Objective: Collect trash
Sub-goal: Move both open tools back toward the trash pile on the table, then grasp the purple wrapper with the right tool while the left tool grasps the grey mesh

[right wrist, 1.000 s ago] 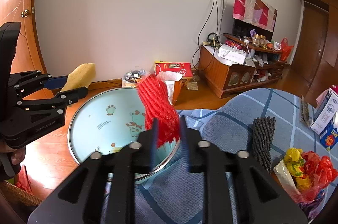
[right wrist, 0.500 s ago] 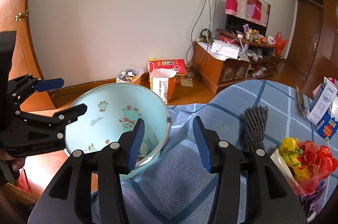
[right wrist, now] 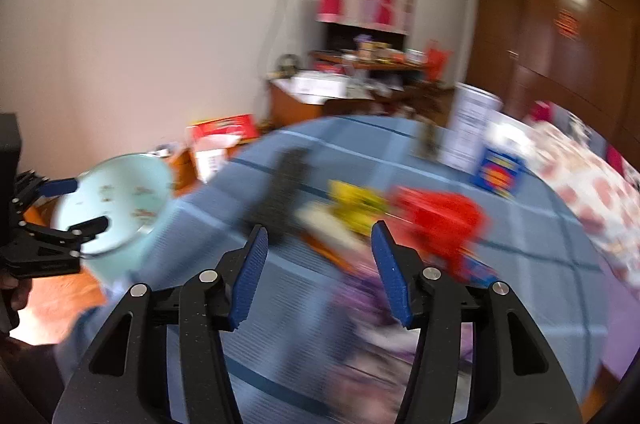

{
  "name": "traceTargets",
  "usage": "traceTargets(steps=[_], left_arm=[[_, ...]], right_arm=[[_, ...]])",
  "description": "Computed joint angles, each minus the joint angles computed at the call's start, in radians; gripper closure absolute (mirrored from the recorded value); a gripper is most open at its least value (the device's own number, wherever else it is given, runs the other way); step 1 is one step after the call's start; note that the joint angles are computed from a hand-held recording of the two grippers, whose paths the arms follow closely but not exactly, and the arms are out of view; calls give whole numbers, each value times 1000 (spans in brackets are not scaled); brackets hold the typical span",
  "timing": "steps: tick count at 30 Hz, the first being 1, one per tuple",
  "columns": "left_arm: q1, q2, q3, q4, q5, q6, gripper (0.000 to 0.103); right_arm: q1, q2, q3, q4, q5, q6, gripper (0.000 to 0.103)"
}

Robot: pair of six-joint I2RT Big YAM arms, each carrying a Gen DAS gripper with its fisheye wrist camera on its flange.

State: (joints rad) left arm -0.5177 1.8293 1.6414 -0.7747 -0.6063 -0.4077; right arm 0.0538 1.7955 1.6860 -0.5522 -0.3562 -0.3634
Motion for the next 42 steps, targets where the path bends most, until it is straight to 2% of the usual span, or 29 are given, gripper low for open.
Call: traceTargets(steps=[3, 6, 12, 18, 19, 20, 23, 29, 32, 38, 42], left_arm=[[-18, 42, 62, 3, 16, 23, 24], [-34, 81, 125, -2, 35, 35, 23], [-58, 110, 159, -21, 47, 44, 21], [-51, 115, 165, -42, 48, 18, 21], [-50, 112, 161, -38, 47, 18, 21], [-49, 112, 163, -36, 46, 19, 21], [-46, 110, 160, -35, 50, 20, 21], [-48, 112, 168, -35, 49, 26, 21], [-48, 118, 191, -35, 45, 34, 21], [-49, 171, 298, -43, 35, 71, 21], [-49, 241, 423, -76, 35, 88, 21]], right_arm=[[-65, 4, 0, 7, 51, 25, 46], [-111, 21, 11, -2, 63, 34, 46], [-158, 64, 37, -61, 57, -17, 46], [-150, 137, 138, -199, 16, -30, 45], [-151, 150, 158, -227, -1, -32, 47], [-147, 158, 171, -245, -4, -35, 58], [-144, 172, 194, -297, -32, -58, 71], [-148, 114, 125, -227, -93, -63, 81], [-156, 84, 101, -183, -135, -37, 82], [-171, 54, 86, -82, -196, 48, 83], [-171, 63, 105, -33, -175, 106, 83]])
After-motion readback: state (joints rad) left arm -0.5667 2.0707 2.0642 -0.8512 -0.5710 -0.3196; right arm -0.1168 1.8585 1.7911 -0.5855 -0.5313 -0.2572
